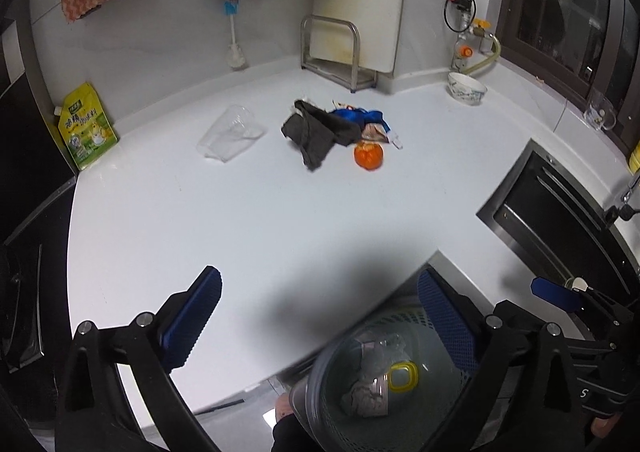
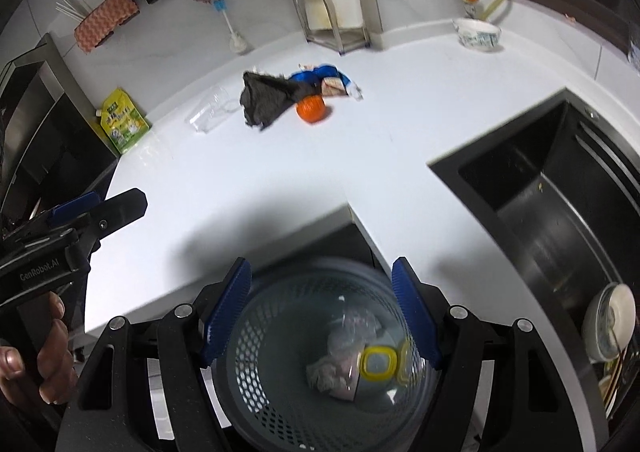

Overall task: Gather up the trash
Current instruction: 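Move both grippers from the bin back toward the remaining trash, then grasp the orange with the right gripper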

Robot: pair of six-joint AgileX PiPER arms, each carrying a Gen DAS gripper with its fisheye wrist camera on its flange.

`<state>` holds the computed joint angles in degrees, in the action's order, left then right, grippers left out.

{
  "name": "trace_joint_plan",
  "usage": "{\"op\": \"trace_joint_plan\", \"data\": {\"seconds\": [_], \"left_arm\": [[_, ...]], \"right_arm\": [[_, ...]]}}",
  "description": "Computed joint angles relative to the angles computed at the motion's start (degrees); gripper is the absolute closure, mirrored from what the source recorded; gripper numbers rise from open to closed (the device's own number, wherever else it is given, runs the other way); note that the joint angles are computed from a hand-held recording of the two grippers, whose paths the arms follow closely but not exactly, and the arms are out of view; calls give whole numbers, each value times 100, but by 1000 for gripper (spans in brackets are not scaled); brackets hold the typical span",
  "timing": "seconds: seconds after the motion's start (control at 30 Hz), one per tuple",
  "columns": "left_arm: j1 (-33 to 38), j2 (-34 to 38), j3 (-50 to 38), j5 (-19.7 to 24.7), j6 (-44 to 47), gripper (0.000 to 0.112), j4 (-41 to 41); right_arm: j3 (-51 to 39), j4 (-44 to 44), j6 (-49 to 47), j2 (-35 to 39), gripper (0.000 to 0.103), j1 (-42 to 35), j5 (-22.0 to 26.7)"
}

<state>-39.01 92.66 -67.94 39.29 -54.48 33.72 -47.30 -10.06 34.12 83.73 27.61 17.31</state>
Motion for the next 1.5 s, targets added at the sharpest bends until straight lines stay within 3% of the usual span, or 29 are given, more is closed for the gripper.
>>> {"op": "trace_joint_plan", "data": {"seconds": [0.7,0.87,1.0,1.13,1.3,1.5], "left_arm": [[1726,776,-1194,-479,2901,16,-1896],[2329,1045,-1366,-800,4127,16,-3141],[2833,1462,-1775,-711,4870,16,-4076],[3067,1961,-2371,-541,4954,16,-3917],[3144,2597,-3213,-432,4891,16,-3076],[3357,3519,-4541,26,5622,16,-3589]], "right_arm": [[-2238,-1392,1401,1469,29,361,719],[-2754,-1400,1488,1963,29,320,791],[-3190,-1437,1643,2363,29,280,911],[-3707,-1459,1720,2804,29,234,1120],[-4414,-1412,1690,3350,29,109,1376],[-5605,-1154,1401,4194,29,-50,1812]]}}
